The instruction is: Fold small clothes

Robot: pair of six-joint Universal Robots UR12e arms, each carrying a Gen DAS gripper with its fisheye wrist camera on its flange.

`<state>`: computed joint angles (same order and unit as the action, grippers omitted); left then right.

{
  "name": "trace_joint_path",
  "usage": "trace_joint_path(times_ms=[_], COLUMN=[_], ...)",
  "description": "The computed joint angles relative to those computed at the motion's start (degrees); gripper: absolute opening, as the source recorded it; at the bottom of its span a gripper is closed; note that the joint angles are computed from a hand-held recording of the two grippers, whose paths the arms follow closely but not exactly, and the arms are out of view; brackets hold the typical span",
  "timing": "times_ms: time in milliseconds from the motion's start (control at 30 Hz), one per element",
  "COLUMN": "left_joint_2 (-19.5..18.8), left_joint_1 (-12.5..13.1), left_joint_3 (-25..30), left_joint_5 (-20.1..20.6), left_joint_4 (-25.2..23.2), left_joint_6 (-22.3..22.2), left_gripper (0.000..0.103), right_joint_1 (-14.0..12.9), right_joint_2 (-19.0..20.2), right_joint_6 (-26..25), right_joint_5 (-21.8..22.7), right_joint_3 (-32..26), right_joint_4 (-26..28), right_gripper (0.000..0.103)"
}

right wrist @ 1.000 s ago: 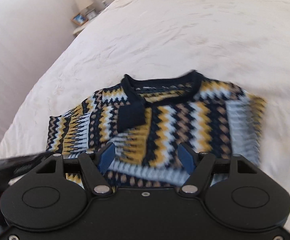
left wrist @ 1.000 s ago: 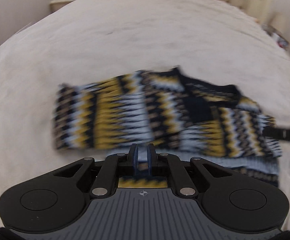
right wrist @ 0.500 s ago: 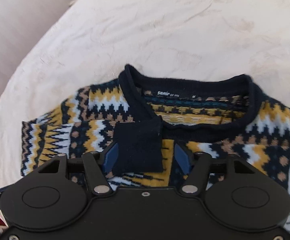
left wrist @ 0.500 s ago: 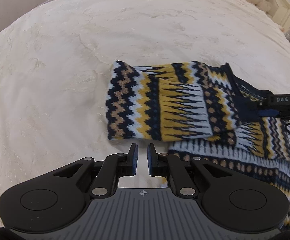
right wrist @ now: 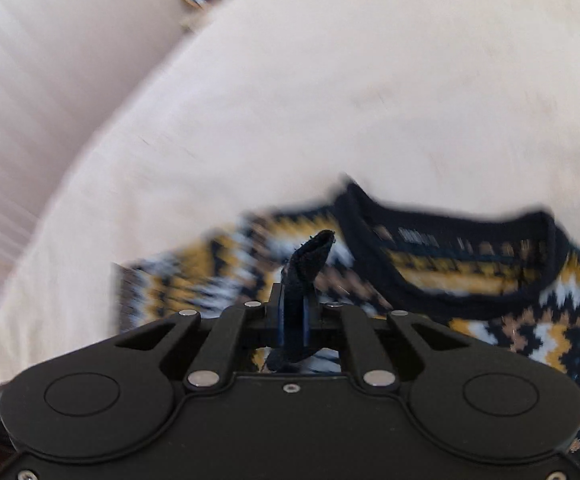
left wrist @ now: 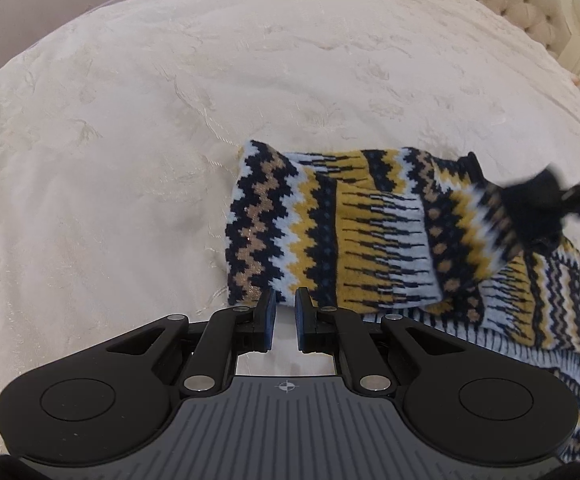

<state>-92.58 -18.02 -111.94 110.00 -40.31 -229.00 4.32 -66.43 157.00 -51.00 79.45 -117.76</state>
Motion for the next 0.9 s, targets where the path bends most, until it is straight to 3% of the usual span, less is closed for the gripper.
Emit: trace_joint_path(times_ms=[100, 233, 367, 567, 700, 800, 900], left_joint_2=[0.0, -0.3, -1.0, -2.0, -3.1, -4.0, -5.4], left_joint_1=[-0.4, -1.1, -1.7, -2.2, -2.3, -2.6, -2.3], left_joint_3=[0.3, 1.0, 1.6, 2.6, 4.0, 5.0, 6.3], left_joint_5=[0.6, 0.8, 0.1, -1.4, -2.0, -1.5, -1.9], left_joint_4=[0.4, 1.7, 2.8, 3.1, 3.4, 4.7, 6.1], left_joint_6=[0.1, 1.0, 2.4, 5.4, 8.0, 10.3, 12.2], left_gripper=[0.01, 0.01, 0.01, 0.01, 0.01, 0.01, 0.011], right_joint_1=[-1.9, -4.7, -6.7, -7.8, -8.1, -8.3, -8.4], right_joint_2=[-2.4, -4.9, -6.3, -4.9, -5.0, -6.4, -6.6], right_joint_6=[1.2, 5.4, 6.3, 9.2, 9.6, 11.5, 14.1], right_joint_5=[5.1, 5.9, -2.5, -14.6, -14.5, -12.7, -14.3], right_joint_3=[1.1, 2.9, 4.8, 6.2, 6.8, 7.9, 8.6], right_joint_4=[-3.2, -9.0, -12.0, -9.7, -9.2, -12.4, -15.9], right_gripper=[0.015, 0.015, 0.015, 0.015, 0.015, 0.015, 0.015])
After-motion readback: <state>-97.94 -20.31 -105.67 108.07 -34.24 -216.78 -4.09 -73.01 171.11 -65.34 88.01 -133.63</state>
